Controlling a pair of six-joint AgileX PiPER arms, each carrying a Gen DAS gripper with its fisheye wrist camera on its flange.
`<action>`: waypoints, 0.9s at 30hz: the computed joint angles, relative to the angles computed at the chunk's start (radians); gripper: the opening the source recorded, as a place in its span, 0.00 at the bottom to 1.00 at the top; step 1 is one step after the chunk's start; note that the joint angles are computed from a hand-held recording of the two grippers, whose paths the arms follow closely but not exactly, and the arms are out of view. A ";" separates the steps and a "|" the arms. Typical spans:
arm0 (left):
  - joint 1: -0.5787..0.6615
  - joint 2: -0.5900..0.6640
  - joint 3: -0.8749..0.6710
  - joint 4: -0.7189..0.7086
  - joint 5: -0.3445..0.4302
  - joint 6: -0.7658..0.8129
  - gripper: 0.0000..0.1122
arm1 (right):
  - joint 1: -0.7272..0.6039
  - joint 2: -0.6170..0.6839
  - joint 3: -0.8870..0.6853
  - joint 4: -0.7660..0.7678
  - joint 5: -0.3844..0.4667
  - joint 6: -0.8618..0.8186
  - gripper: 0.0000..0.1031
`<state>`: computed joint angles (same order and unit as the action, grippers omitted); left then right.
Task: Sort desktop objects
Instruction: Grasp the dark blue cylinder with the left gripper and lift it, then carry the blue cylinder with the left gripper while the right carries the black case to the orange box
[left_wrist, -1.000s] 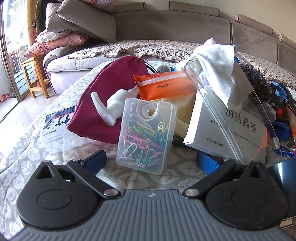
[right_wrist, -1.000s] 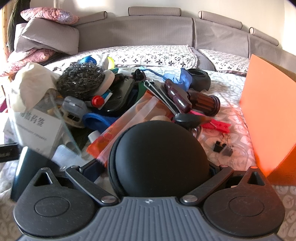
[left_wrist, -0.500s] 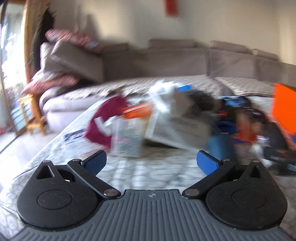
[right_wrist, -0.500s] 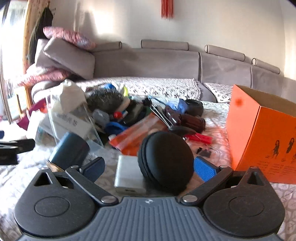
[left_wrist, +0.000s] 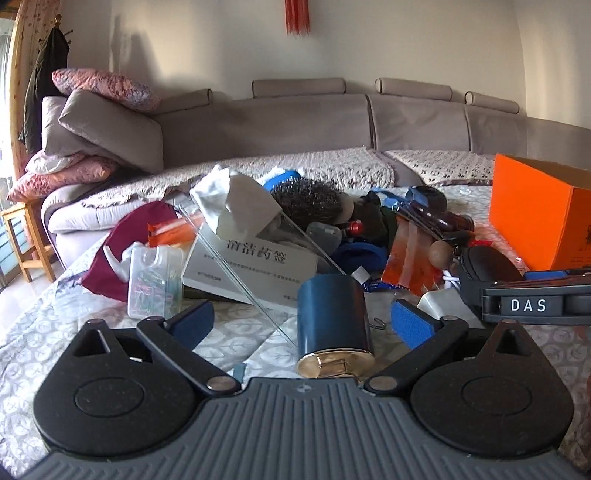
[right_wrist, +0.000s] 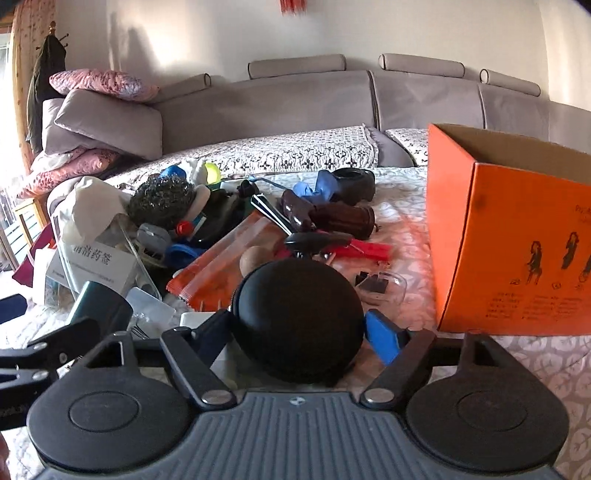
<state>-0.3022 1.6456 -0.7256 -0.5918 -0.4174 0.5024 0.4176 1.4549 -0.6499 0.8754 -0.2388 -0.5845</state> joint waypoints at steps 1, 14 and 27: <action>-0.005 0.004 -0.011 -0.031 0.017 0.023 0.86 | -0.006 -0.001 -0.003 -0.001 0.008 0.003 0.76; -0.071 0.022 -0.030 -0.226 0.040 0.199 0.58 | -0.012 -0.021 0.012 0.049 -0.064 -0.016 0.83; -0.079 0.025 -0.049 -0.381 0.062 0.337 0.41 | -0.046 0.018 -0.019 -0.010 0.012 0.063 0.74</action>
<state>-0.3810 1.6706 -0.7745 -0.9729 -0.3551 0.8396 0.3718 1.4729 -0.6689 0.8657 -0.2273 -0.5211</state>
